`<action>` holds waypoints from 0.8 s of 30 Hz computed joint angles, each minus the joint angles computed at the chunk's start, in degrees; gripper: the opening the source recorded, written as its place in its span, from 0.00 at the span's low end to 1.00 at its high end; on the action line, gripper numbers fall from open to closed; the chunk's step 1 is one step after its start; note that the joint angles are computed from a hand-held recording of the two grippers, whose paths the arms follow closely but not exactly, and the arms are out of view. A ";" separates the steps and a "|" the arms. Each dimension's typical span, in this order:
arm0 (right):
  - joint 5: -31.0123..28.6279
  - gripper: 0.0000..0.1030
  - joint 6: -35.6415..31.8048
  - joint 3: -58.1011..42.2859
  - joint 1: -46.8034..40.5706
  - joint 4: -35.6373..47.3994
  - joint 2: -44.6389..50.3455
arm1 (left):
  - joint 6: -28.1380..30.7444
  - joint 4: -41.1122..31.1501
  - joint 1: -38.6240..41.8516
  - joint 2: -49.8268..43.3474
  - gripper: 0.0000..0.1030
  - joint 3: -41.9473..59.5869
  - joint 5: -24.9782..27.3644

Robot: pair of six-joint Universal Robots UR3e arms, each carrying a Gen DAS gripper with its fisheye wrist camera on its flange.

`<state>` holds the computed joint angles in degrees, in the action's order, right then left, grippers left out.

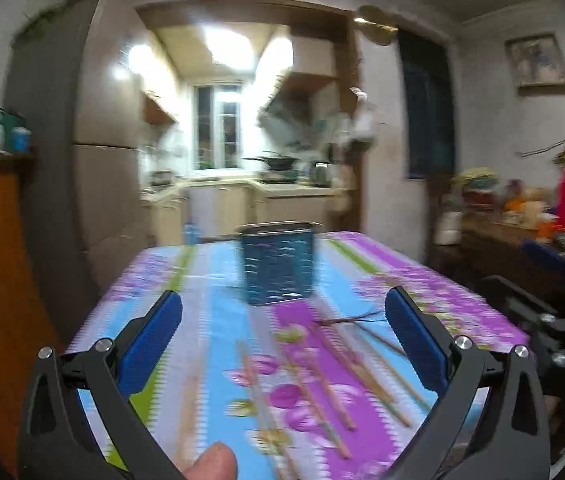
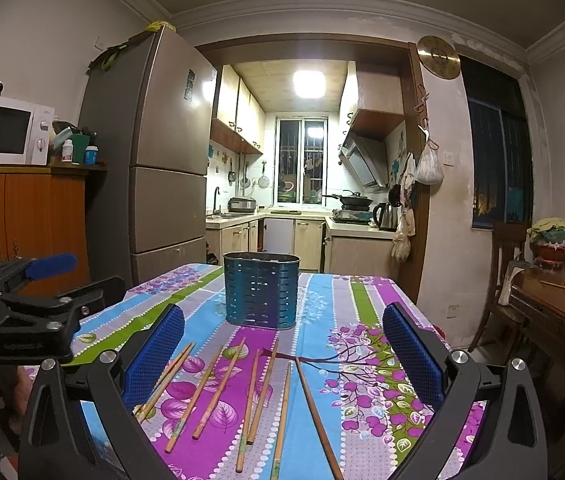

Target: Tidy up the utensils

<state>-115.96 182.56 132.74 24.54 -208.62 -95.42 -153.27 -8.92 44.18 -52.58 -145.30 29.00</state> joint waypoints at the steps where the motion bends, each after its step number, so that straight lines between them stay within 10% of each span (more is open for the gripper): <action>1: -0.03 0.97 -0.01 0.05 0.02 -0.14 0.03 | -0.79 1.04 0.95 0.39 0.95 -0.60 -1.03; 14: 1.24 0.97 0.06 0.94 -0.94 -1.14 0.29 | -7.44 14.84 -7.48 -5.79 0.95 0.74 13.37; 24: 2.71 0.97 -0.09 0.81 -2.47 -1.07 0.69 | -8.13 14.23 -8.91 -7.27 0.95 2.52 14.72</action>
<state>-113.25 182.47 133.55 22.08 -209.69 -94.74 -161.40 5.32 35.28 -59.85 -142.78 43.72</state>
